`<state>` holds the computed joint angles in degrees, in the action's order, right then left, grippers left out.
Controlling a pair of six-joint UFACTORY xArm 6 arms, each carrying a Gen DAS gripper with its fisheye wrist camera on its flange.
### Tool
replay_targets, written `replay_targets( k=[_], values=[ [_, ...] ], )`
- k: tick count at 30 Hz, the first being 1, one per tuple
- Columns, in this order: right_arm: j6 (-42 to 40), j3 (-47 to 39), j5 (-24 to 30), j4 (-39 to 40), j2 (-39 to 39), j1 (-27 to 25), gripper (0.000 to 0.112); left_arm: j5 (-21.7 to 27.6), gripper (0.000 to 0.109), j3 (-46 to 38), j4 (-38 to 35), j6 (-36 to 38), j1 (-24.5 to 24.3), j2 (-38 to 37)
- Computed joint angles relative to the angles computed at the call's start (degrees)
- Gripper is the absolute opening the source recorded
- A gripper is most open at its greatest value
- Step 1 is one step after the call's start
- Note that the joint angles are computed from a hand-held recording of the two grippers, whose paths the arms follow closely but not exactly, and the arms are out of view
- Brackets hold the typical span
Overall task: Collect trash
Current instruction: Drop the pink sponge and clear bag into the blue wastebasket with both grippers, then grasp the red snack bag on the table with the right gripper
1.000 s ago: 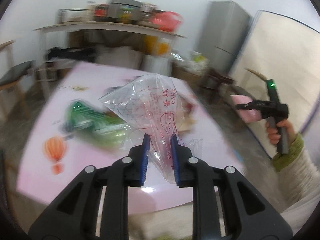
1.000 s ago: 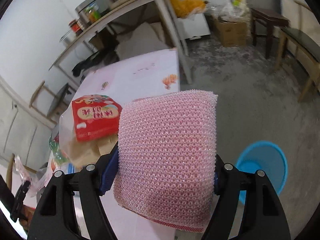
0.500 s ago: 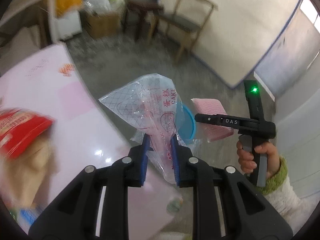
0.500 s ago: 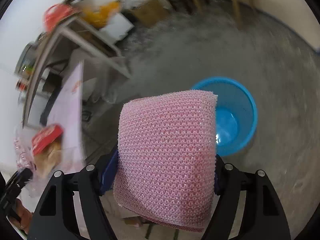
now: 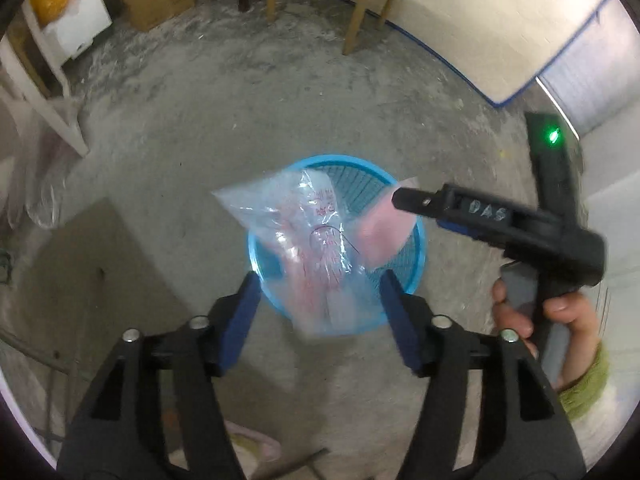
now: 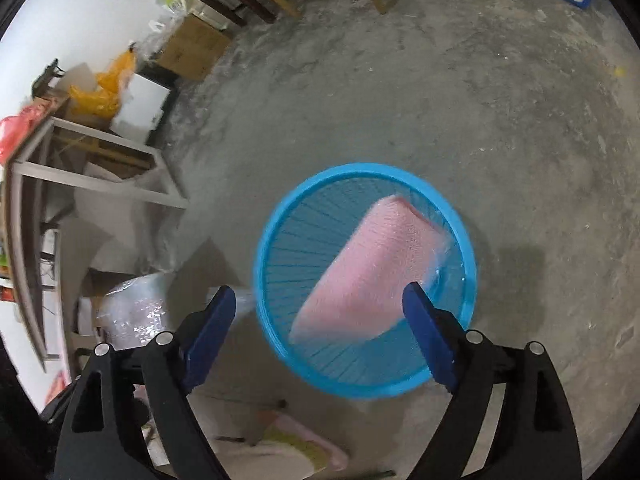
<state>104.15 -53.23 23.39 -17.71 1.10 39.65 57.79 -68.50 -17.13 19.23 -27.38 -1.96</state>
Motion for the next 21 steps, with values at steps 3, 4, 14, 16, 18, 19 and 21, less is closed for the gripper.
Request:
replay_targets(
  k=[3,4,14,16,18,19,21],
  values=[
    [3.7,2.2,0.7,-2.4,-1.1,0.0,0.083,0.9,0.064,-0.2,-1.6,0.6,1.4,-0.6],
    [5.1,2.8,0.2,-3.5,-1.5,0.0,0.083,1.0,0.066,-0.3,-2.1,1.0,2.0,-1.0],
    [9.7,-10.5,30.3,-14.5,-5.6,12.8,0.089,1.2,0.081,6.8,-11.8,12.4,13.0,-19.9],
    [7.2,-18.0,40.5,-15.6,-3.3,16.0,0.093,1.3,0.084,8.6,-14.1,13.8,16.1,-24.8],
    [3.9,-28.0,52.5,-17.9,1.1,19.9,0.097,0.6,0.084,11.3,-14.0,14.2,19.2,-30.1],
    [2.4,-33.4,58.5,-18.5,4.1,21.3,0.097,0.9,0.084,12.1,-14.1,14.6,20.5,-31.6],
    [-2.5,-45.4,70.0,-21.0,10.7,24.2,0.097,3.4,0.084,13.9,-14.4,15.8,24.8,-35.5]
  ],
)
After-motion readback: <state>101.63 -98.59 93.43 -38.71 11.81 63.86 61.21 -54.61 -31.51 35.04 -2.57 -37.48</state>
